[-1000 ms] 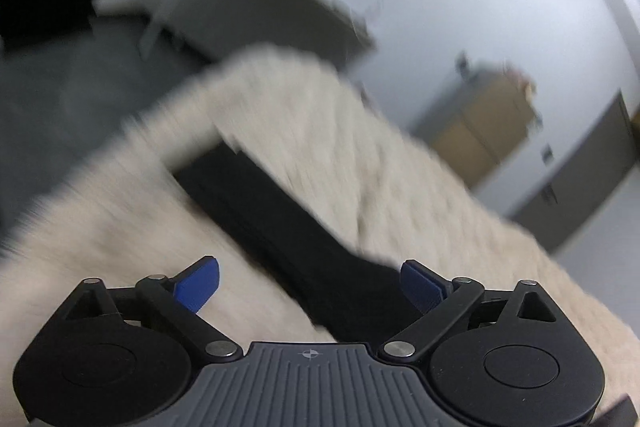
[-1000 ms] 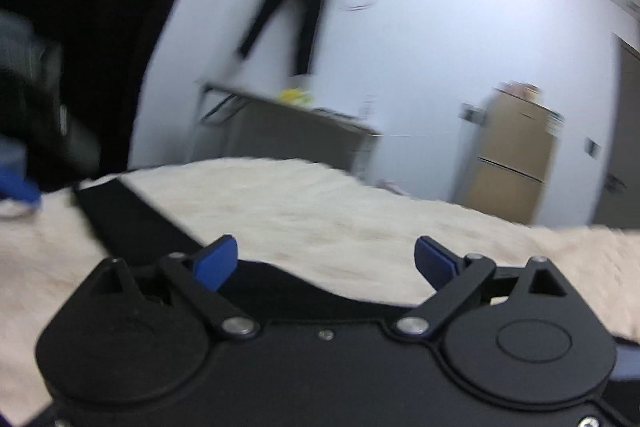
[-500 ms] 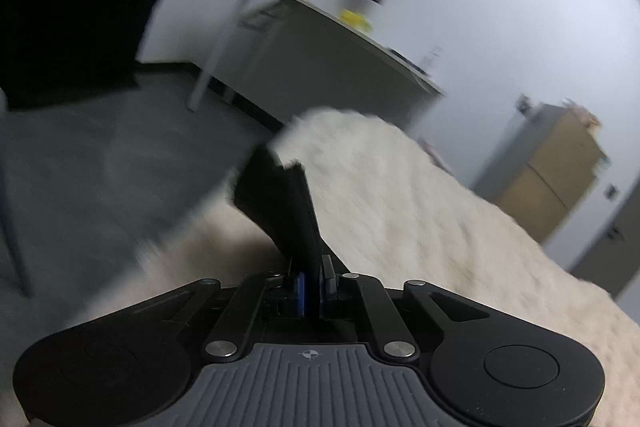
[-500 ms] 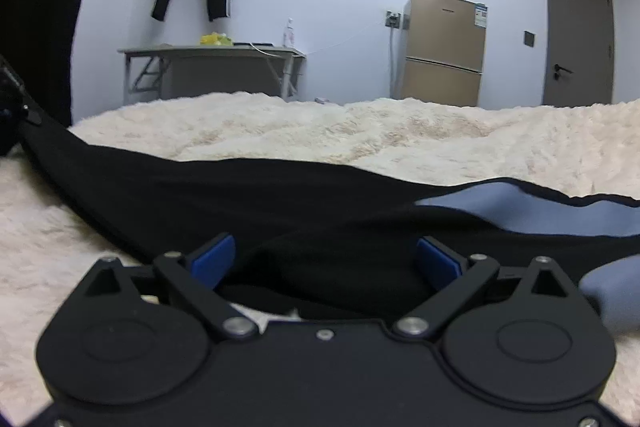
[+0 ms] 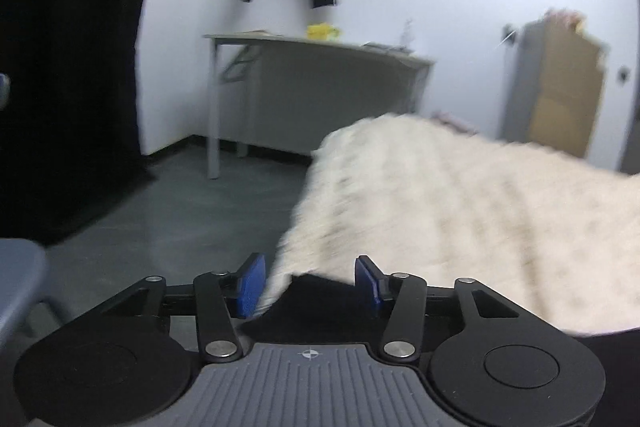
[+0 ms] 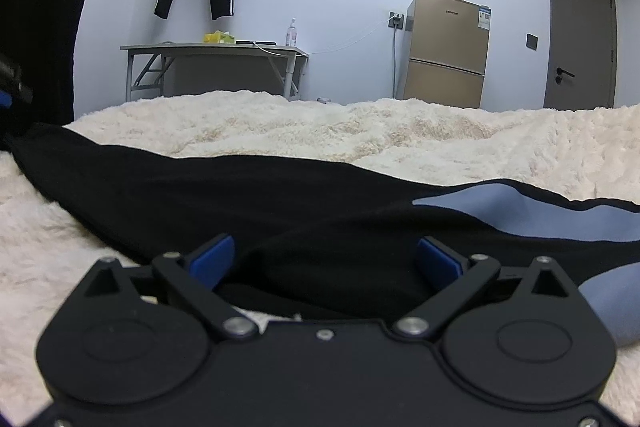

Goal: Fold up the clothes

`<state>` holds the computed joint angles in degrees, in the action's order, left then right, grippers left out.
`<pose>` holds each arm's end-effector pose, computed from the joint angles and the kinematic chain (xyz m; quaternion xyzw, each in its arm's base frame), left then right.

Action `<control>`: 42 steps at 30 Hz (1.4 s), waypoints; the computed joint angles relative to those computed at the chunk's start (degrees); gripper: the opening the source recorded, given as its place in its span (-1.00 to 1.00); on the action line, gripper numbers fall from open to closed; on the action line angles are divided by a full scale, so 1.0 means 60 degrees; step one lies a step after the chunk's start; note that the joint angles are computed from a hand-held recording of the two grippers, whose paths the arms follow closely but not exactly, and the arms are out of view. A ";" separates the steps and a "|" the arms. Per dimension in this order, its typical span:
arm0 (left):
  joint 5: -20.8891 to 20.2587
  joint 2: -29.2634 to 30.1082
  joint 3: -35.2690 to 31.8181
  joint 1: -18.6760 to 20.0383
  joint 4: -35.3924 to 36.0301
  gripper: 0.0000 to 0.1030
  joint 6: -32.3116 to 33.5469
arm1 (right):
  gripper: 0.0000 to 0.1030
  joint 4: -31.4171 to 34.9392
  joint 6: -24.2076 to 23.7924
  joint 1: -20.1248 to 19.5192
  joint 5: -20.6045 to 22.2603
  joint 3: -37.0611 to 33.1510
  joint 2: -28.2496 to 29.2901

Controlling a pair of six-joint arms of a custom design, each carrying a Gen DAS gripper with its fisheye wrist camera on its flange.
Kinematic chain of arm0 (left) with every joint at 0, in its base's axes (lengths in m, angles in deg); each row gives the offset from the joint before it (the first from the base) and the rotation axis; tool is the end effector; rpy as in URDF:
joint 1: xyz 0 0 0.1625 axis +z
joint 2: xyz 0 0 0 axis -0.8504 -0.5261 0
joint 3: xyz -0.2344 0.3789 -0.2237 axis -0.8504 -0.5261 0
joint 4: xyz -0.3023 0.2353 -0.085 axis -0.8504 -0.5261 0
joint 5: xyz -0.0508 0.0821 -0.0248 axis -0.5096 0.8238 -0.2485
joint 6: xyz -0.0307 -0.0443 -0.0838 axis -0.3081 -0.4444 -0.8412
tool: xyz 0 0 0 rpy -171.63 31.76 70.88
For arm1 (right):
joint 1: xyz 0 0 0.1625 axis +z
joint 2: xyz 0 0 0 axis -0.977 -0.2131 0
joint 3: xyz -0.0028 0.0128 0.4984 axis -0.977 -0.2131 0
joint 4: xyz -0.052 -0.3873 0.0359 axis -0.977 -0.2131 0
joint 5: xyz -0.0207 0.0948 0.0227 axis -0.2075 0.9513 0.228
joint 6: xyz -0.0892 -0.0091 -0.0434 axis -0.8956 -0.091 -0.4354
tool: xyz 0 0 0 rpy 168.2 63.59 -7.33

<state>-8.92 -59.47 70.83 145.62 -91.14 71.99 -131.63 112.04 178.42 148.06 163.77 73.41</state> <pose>0.1280 -0.8874 0.3304 0.1490 0.8200 -0.4769 0.2791 0.2160 -0.7031 -0.1389 0.1737 -0.6982 0.5706 0.3960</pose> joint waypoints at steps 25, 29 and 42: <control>-0.1285 0.1116 -0.3332 0.0424 0.4061 -1.00 0.0681 | 0.93 -0.0167 -0.0211 0.0172 0.0251 -0.0037 0.0133; -0.0805 0.1495 -0.4112 0.0392 0.3632 -1.00 0.0679 | 0.93 -0.0161 -0.0194 0.0170 0.0242 -0.0043 0.0141; -0.1726 0.0257 -0.2781 0.0618 0.5343 -0.13 -0.0502 | 0.93 -0.0207 -0.0175 0.0184 0.0230 -0.0028 0.0142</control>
<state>-19.27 -57.93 54.14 149.32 -59.09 68.98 -132.87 110.99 179.52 149.44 163.60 74.26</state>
